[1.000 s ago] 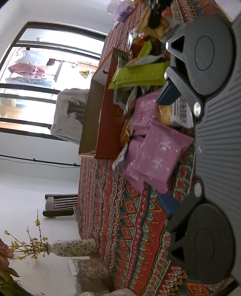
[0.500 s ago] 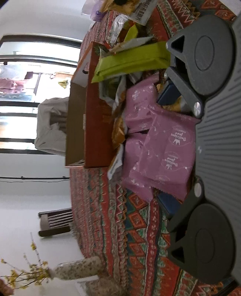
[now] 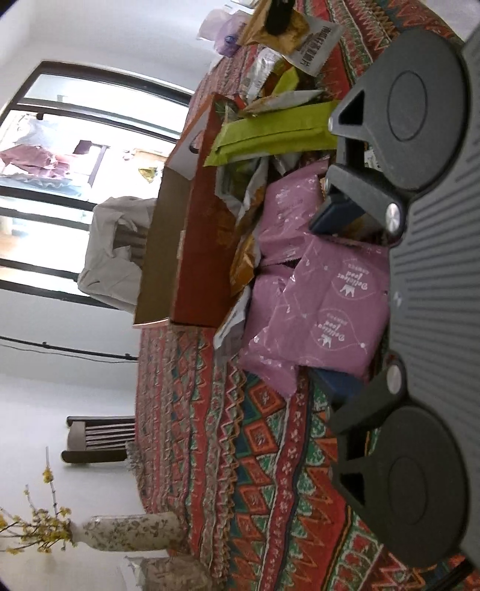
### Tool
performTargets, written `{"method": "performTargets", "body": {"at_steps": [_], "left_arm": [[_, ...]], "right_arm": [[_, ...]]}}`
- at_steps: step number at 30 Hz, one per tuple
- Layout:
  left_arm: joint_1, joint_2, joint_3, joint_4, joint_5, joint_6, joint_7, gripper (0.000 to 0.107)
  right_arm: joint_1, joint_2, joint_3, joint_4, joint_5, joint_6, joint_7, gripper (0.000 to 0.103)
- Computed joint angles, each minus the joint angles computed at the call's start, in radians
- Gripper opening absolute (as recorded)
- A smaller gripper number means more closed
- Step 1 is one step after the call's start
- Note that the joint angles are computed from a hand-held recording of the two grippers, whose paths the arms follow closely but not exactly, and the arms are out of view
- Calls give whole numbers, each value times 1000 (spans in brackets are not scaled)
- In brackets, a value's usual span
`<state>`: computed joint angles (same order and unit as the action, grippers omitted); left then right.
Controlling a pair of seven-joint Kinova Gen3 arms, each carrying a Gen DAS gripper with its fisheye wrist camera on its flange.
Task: Organize snacks
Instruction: 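Grasp a pink pouch with the left gripper while the right gripper carries the yellow snack toward the box, then lower both held snacks into the cardboard box and open both grippers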
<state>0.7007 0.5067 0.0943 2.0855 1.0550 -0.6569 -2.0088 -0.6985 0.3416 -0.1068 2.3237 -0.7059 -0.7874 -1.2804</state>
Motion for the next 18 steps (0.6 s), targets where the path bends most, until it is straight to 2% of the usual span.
{"method": "performTargets", "body": {"at_steps": [5,9,18], "left_arm": [[26,-20,8,18,17,-71,-8,77],[19,-37,23,24,-21,-94,5,77],[6,-27,27,-62,-23,-113,-70,77]], "right_arm": [[1,-3,-5,10,9,-24,-13,12],[9,-8,-8,12,31,-48,-24,12],[53,9,5,-56,79,-66,-21,12]]}}
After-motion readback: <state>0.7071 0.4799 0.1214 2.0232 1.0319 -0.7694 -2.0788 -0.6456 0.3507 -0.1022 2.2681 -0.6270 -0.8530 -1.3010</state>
